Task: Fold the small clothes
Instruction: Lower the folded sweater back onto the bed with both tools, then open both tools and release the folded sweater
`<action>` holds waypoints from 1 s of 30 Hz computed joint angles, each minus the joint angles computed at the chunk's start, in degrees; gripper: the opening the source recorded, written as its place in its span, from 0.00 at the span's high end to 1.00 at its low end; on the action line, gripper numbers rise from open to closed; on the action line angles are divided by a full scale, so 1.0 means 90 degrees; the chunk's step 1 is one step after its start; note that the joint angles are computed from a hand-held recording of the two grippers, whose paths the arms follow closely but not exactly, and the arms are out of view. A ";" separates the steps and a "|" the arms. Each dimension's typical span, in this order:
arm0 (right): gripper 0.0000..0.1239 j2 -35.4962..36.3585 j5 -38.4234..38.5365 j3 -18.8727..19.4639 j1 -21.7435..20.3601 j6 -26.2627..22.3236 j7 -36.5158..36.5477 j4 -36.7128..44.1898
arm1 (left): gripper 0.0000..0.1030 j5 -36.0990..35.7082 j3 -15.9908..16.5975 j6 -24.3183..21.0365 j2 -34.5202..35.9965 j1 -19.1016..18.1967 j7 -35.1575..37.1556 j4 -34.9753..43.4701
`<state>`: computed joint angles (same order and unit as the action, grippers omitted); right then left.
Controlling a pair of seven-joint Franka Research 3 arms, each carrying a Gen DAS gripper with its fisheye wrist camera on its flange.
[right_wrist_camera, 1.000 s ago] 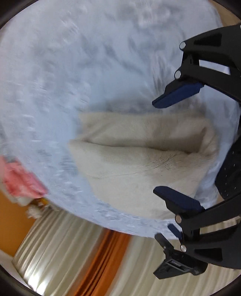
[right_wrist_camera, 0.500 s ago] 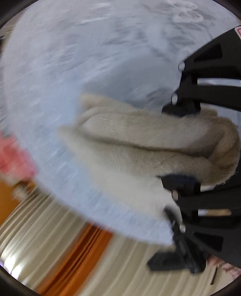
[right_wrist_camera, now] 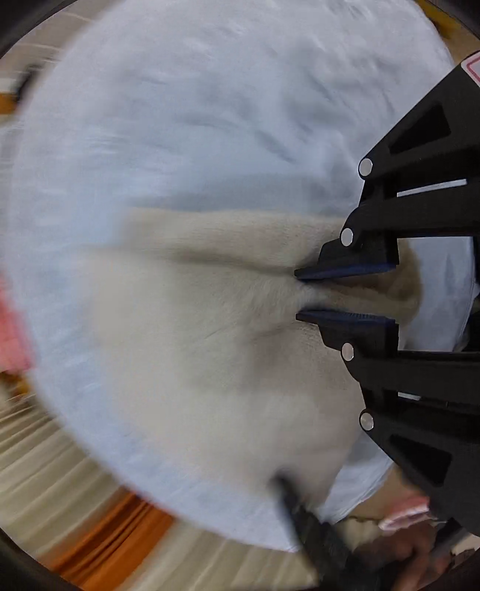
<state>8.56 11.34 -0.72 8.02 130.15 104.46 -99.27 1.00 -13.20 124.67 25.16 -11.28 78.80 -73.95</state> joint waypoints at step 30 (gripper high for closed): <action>0.35 -0.1378 -0.1056 0.0073 -0.0127 0.0953 0.1131 -0.1127 | 0.32 0.0723 0.0116 0.0394 -0.0576 -0.0230 -0.0245 -0.0586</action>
<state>-3.83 1.84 -0.06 6.88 138.73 114.64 -109.42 7.51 -12.16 128.22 19.98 -13.35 76.60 -79.22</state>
